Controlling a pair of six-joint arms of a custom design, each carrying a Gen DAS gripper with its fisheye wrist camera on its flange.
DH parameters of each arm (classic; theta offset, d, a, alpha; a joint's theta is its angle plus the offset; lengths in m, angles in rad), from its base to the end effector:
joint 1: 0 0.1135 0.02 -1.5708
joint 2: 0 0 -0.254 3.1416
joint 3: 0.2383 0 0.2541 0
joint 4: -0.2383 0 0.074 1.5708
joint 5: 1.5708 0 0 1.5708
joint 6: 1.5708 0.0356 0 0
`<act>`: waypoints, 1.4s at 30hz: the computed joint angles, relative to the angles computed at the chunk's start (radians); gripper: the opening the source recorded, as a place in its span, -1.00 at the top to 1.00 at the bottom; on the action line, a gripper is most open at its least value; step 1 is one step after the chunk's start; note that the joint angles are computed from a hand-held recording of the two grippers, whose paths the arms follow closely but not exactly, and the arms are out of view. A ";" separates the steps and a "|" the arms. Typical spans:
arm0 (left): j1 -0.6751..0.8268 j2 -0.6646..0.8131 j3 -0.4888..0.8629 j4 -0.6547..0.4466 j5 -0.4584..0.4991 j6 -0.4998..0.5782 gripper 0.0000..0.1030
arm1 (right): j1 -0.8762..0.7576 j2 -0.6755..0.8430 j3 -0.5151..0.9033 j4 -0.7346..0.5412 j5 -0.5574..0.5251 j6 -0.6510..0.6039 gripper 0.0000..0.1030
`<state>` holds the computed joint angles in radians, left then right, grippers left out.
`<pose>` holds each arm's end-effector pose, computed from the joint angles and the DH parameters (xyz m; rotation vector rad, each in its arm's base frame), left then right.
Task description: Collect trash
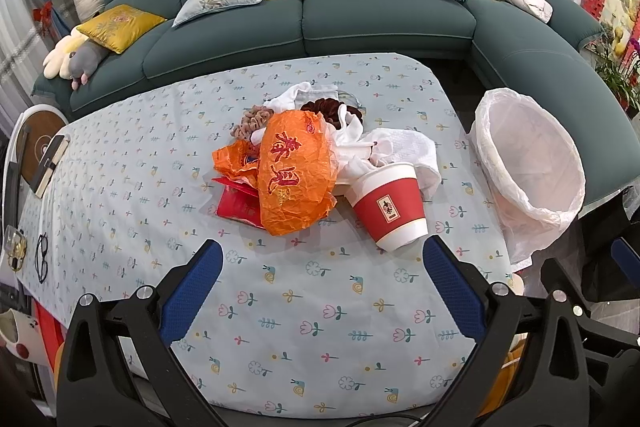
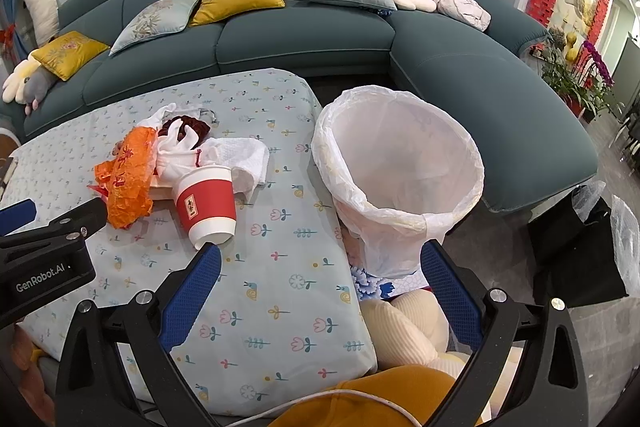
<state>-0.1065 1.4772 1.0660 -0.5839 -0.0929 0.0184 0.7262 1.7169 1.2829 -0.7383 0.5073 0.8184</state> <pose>0.3048 -0.0293 0.2309 0.1247 2.5586 0.0855 0.2710 0.2175 0.2185 0.2467 2.4989 -0.1123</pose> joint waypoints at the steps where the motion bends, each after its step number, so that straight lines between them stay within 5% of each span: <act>1: 0.000 0.000 -0.001 0.001 0.001 0.000 -0.86 | 0.000 0.001 0.003 -0.002 0.000 -0.001 -0.87; 42: 0.018 -0.003 -0.007 0.006 0.005 0.015 -0.86 | -0.006 -0.014 0.001 -0.002 0.000 -0.005 -0.87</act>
<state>-0.0883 1.4745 1.0589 -0.5783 -0.0880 0.0334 0.7200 1.7025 1.2842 -0.7407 0.5073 0.8136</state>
